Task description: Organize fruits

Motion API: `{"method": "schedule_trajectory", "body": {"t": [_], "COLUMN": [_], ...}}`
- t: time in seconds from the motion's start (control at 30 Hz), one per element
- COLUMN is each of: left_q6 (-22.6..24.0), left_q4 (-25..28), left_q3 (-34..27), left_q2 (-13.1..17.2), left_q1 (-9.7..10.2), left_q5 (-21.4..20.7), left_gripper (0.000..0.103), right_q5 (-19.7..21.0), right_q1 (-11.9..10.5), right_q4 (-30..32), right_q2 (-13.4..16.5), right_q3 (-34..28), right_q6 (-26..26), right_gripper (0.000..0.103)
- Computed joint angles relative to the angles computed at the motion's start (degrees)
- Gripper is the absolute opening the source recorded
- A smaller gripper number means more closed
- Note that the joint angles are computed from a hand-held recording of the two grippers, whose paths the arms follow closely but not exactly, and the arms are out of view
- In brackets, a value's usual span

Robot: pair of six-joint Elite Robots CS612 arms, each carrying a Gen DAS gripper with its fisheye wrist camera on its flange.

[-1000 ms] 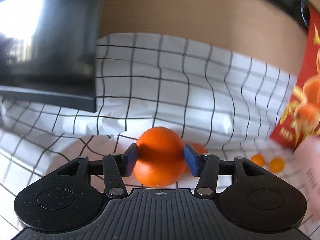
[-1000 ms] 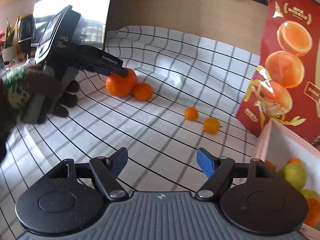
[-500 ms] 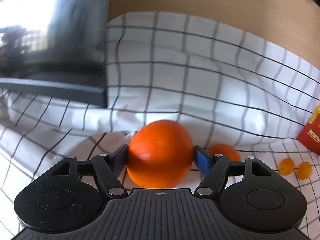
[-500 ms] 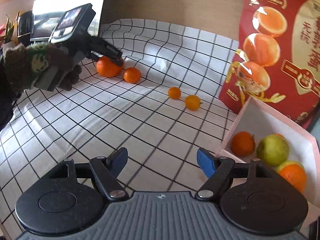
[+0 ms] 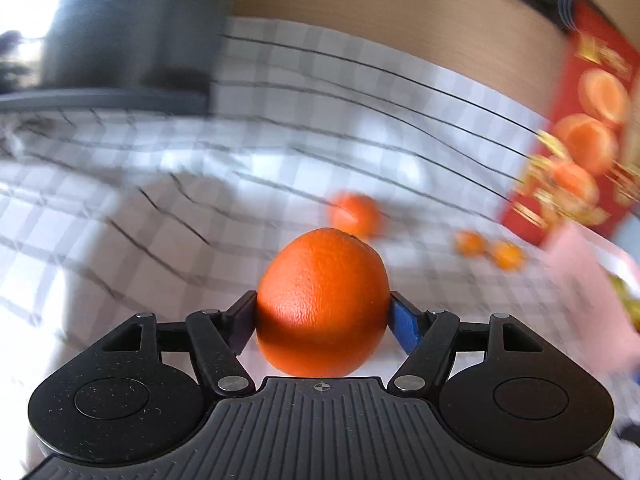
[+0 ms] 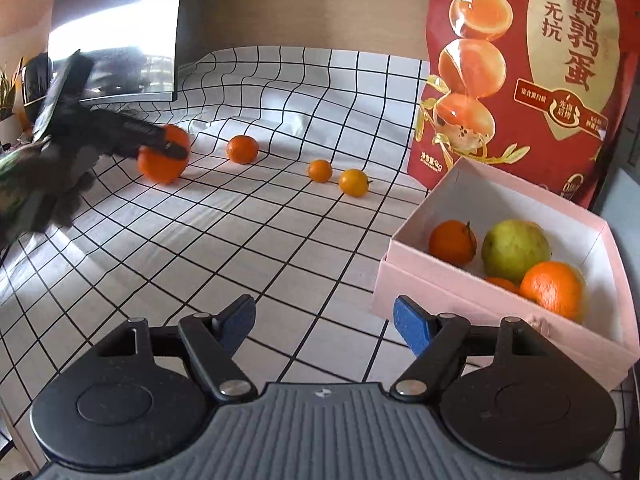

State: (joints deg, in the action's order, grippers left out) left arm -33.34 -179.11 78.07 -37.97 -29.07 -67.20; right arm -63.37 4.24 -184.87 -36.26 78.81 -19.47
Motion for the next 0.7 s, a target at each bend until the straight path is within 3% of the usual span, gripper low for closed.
{"method": "schedule_trajectory", "body": {"t": [0.23,0.37,0.53,0.7], "left_q6": [5.87,10.07,5.82,5.10], "left_q4": [-1.73,-1.35,-5.98,-9.38], "left_q3": [0.07,-1.59,-1.19,0.10], "left_q2": [0.05,1.05,0.95,0.39], "left_q1": [-2.89,-4.47,-3.56,-3.53], "left_q5": [-12.57,-11.95,-17.52,-13.86], "left_gripper": [0.075,0.076,0.071,0.071], "right_q5": [1.96,5.10,6.91,7.15], "right_q1": [-0.05,-0.28,0.15,1.42], "right_q4": [-0.90,-1.87,-2.17,-1.88], "right_q2": [-0.65,-1.29,-1.37,0.32], "right_q3": [1.31,2.69,3.18,0.01], "right_q6": [-0.08,-1.48,-2.84,-0.76], "right_gripper": [0.077,0.078,0.080,0.080]}}
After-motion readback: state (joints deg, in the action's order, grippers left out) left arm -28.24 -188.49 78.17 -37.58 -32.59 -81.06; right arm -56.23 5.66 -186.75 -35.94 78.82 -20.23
